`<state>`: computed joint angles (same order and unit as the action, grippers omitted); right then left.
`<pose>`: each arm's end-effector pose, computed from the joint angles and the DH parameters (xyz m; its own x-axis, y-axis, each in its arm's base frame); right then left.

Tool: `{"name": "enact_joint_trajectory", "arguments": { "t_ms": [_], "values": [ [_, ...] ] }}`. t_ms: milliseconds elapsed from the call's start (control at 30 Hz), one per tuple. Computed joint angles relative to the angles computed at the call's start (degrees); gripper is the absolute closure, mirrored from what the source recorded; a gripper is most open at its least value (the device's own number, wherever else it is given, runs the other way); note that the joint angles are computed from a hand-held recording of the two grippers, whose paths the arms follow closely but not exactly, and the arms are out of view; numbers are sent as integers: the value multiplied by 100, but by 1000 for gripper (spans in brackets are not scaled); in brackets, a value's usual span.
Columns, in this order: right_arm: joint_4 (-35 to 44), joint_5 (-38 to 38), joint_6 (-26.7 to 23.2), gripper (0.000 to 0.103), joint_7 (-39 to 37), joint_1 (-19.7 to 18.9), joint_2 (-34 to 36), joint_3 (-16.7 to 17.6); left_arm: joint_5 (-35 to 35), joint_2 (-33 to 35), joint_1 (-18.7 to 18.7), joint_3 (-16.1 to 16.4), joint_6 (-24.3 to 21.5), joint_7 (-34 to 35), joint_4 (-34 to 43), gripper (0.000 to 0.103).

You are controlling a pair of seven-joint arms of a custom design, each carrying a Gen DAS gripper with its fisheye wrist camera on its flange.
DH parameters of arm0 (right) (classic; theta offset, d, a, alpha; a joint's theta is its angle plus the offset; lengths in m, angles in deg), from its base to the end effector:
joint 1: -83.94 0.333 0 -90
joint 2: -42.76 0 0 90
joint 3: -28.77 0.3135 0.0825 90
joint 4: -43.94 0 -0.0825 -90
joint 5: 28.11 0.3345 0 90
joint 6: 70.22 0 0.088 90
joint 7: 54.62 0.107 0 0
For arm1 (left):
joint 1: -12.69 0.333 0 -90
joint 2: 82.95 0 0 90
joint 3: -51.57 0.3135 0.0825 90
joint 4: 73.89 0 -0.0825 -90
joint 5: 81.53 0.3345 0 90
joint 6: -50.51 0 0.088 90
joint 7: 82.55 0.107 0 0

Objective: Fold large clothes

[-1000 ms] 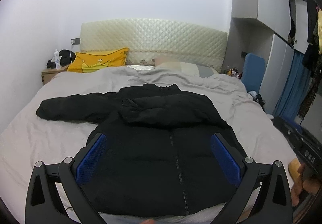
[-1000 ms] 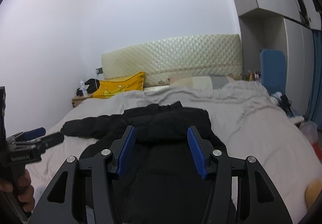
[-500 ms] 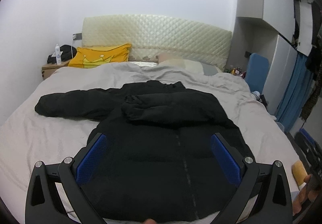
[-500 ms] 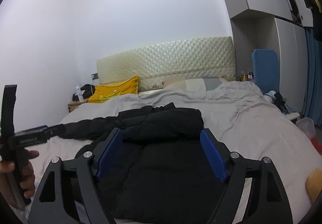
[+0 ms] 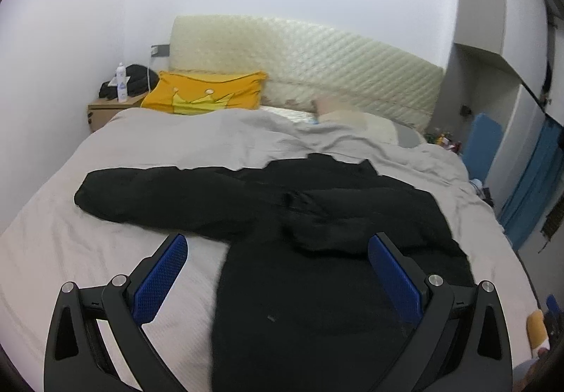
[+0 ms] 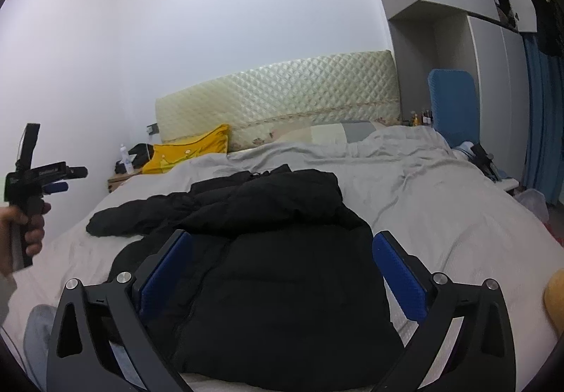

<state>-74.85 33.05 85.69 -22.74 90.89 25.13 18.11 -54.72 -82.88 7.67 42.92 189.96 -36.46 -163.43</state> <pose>0.4604 -0.0765 0.6598 0.2697 -0.9403 -0.2078 -0.4008 0.0866 -0.9121 0.5399 -0.1300 0.7297 0.2290 -0.9620 0.1486 -0.5377 -0.2523 -0.8045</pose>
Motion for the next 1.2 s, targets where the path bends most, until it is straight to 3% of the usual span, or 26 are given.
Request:
{"name": "enact_joint_trajectory", "arguments": {
  "t_ms": [267,433,533,767,867,1000,1033,1200],
  "values": [
    [11,-68,214,0,397,-79,182,115,-1780,534,847,506,659,834,-172,0],
    [-23,-540,440,0,844,-119,319,283,-3241,1084,1592,563,1056,1323,-279,1],
    [-5,-846,473,0,1217,-125,438,378,-3713,1375,1926,529,1304,1479,-320,1],
    [199,-1641,502,0,2281,-176,844,614,-5164,2416,2959,9,1824,2267,113,1],
    [316,-1975,533,0,2778,-211,1013,682,-5351,2910,3215,-96,1976,2283,478,1],
    [377,-2622,678,0,3468,-267,1181,802,-5594,3582,3624,-468,2338,2483,1045,2],
    [376,-2836,739,0,3659,-281,1219,839,-5513,3737,3618,-425,2342,2371,1245,2],
    [469,-3445,762,0,4242,-260,1373,906,-5459,4461,3910,-818,2458,2341,2160,5]
  ]
}}
